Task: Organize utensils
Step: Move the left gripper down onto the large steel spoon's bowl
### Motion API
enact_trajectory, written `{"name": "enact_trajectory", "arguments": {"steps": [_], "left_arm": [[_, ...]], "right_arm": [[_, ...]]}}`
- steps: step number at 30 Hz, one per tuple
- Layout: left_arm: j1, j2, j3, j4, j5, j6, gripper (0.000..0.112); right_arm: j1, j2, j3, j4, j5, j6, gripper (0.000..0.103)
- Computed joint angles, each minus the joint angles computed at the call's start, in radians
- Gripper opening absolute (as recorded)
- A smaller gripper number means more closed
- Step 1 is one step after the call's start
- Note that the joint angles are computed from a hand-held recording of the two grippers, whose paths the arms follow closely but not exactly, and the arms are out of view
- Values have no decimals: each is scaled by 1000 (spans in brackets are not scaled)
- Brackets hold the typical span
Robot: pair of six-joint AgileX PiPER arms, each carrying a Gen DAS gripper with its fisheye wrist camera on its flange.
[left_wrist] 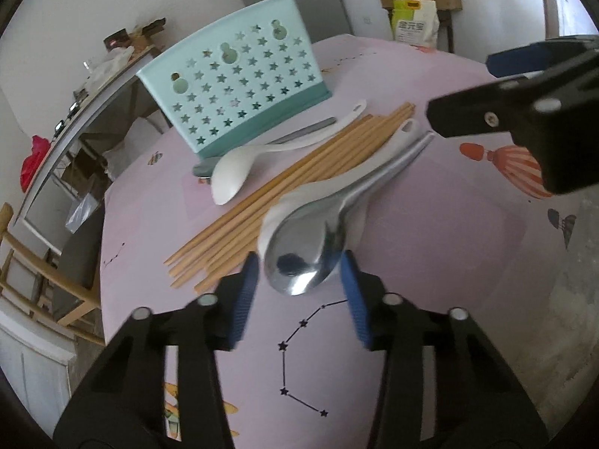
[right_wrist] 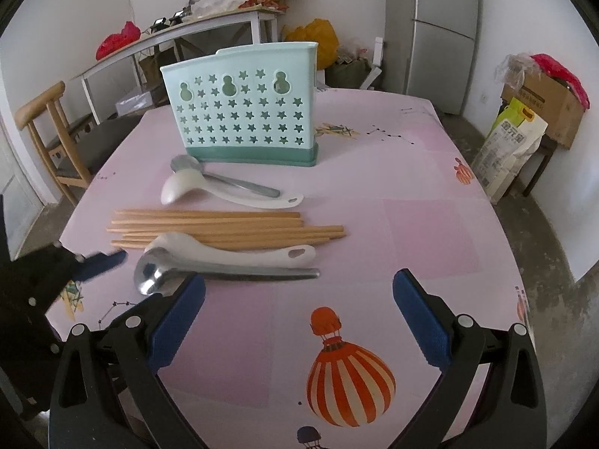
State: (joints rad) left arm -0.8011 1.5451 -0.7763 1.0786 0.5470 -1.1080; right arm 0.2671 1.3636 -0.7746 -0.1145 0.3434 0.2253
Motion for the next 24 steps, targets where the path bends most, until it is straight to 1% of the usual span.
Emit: {"name": "enact_trajectory", "arguments": {"steps": [1,2,3,4,7,12,15,17,18,19,20,21,22,23,24], "left_arm": [[-1,-2,2,-9,-6,12,30],[-2,-1,2,-13,-11,18,25],[-7,-7,8,-5,-8,9,24],[-13,-8,8,-2,-5,6,20],[-5,-26,8,-24,-22,29,3],[17,-54,2,-60,-49,54,2],[41,-82,12,-126,-88,99,2],[53,-89,13,-162,-103,121,2],[56,-95,17,-172,-110,125,3],[59,-95,17,-180,-113,136,9],[55,-100,20,-177,-110,136,21],[47,-102,27,-145,-104,111,29],[40,-104,33,-119,-97,89,42],[33,-106,40,-88,-93,66,49],[34,-107,45,-80,-100,66,51]], "right_arm": [[-1,-2,0,10,-2,-9,98],[-1,-5,1,22,-6,-19,98],[-1,-10,3,27,-10,-22,98],[-1,-16,5,38,-11,-31,98],[-2,-39,15,55,-20,-42,98],[-6,-74,35,106,-21,-81,98],[4,-78,37,123,-17,-97,98],[3,-72,33,171,-21,-148,98],[-2,-64,23,212,-20,-194,95],[1,-59,19,220,-20,-204,94],[-3,-49,7,245,-15,-232,93],[-4,-49,5,260,-15,-248,93],[-9,-43,-1,291,-13,-282,93],[-10,-41,-4,313,-10,-306,92],[-14,-32,-10,347,-7,-344,91]]}}
